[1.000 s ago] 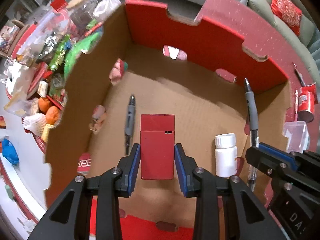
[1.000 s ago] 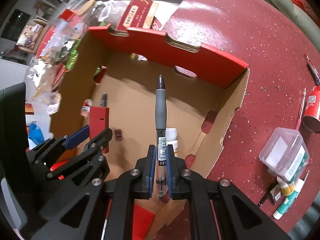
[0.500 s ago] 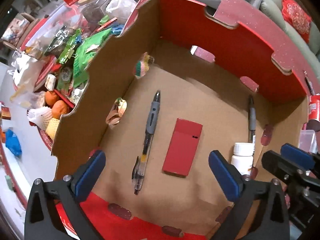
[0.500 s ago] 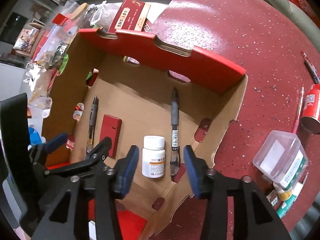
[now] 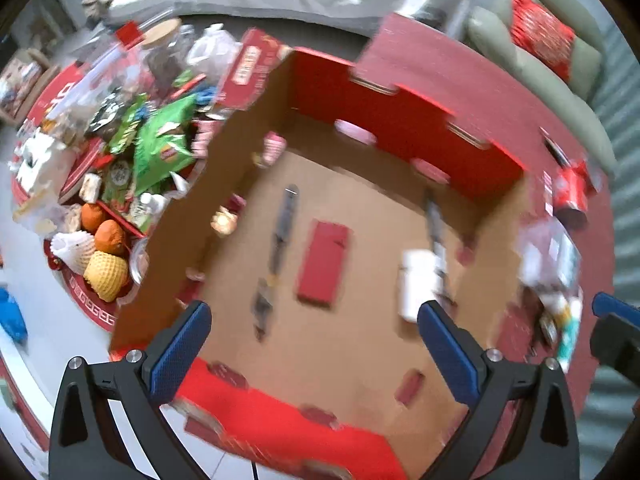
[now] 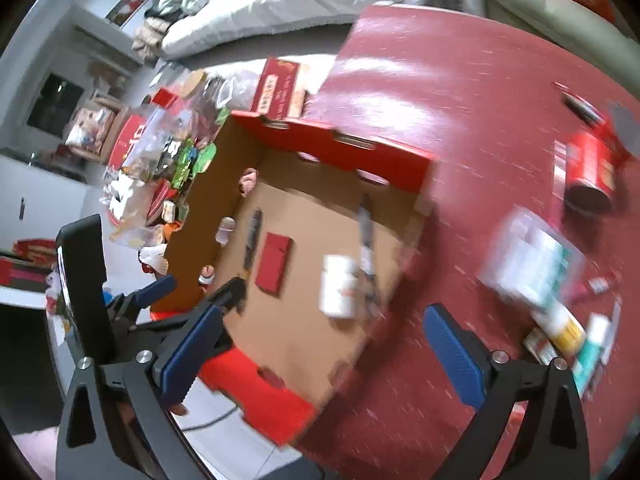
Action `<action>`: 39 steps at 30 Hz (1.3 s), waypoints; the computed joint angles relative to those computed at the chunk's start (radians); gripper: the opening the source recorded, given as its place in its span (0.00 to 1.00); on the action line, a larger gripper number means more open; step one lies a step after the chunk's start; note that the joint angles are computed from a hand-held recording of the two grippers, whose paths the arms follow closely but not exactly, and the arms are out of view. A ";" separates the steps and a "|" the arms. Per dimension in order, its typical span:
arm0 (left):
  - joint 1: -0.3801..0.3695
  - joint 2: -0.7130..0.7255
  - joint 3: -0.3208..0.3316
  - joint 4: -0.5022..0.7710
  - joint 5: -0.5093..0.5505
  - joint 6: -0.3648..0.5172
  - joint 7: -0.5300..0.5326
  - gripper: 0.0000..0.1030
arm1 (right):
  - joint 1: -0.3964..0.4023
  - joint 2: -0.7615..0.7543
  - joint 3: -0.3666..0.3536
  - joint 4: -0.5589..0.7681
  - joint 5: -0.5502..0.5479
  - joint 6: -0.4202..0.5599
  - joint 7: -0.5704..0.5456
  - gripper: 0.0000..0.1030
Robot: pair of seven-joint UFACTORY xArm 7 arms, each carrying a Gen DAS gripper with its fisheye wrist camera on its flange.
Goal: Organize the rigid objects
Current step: 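Move left tool to clear green-label container while right tool approaches white glue stick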
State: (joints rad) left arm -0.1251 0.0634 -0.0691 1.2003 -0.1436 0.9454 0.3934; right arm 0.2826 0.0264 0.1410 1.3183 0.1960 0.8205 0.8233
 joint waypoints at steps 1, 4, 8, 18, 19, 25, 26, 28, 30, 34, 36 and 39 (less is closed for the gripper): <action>-0.007 -0.035 -0.008 -0.027 0.000 0.014 0.013 1.00 | 0.000 -0.054 -0.002 -0.049 -0.013 0.019 0.047 0.98; -0.036 -0.130 -0.024 -0.099 -0.045 0.065 0.067 1.00 | -0.013 -0.251 0.004 -0.252 -0.010 0.065 0.226 0.98; -0.101 -0.230 -0.044 -0.174 -0.108 0.139 0.166 1.00 | -0.021 -0.507 0.006 -0.513 0.076 0.167 0.420 0.99; -0.266 -0.217 -0.163 -0.191 -0.052 0.141 -0.019 1.00 | -0.004 -0.890 -0.043 -0.879 0.249 0.338 0.529 0.99; -0.277 -0.201 -0.170 -0.185 -0.036 0.124 -0.055 1.00 | -0.007 -0.903 -0.050 -0.890 0.247 0.341 0.517 0.99; -0.332 -0.044 -0.186 -0.076 0.120 -0.013 -0.205 1.00 | -0.060 -0.907 -0.096 -0.891 0.178 0.380 0.392 0.99; -0.340 -0.016 -0.185 -0.050 0.138 -0.014 -0.221 1.00 | -0.071 -0.893 -0.099 -0.881 0.163 0.379 0.365 0.99; -0.359 0.032 -0.183 -0.013 0.168 -0.025 -0.256 1.00 | -0.095 -0.865 -0.107 -0.867 0.127 0.367 0.302 0.99; -0.375 0.068 -0.180 0.013 0.197 -0.043 -0.276 1.00 | -0.116 -0.813 -0.108 -0.838 0.092 0.353 0.244 0.99; -0.403 0.118 -0.175 0.038 0.243 -0.061 -0.300 1.00 | -0.148 -0.707 -0.109 -0.777 0.036 0.307 0.134 0.99; -0.415 0.146 -0.168 0.054 0.268 -0.063 -0.325 1.00 | -0.155 -0.653 -0.104 -0.749 0.018 0.285 0.090 0.99; -0.427 0.187 -0.160 0.087 0.287 -0.053 -0.344 1.00 | -0.160 -0.560 -0.094 -0.700 -0.003 0.246 0.032 0.98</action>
State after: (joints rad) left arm -0.5517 0.2504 -0.2293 1.2869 0.1433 0.8925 0.0491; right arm 0.1230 -0.5340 0.0467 0.6185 0.1925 1.0665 0.8550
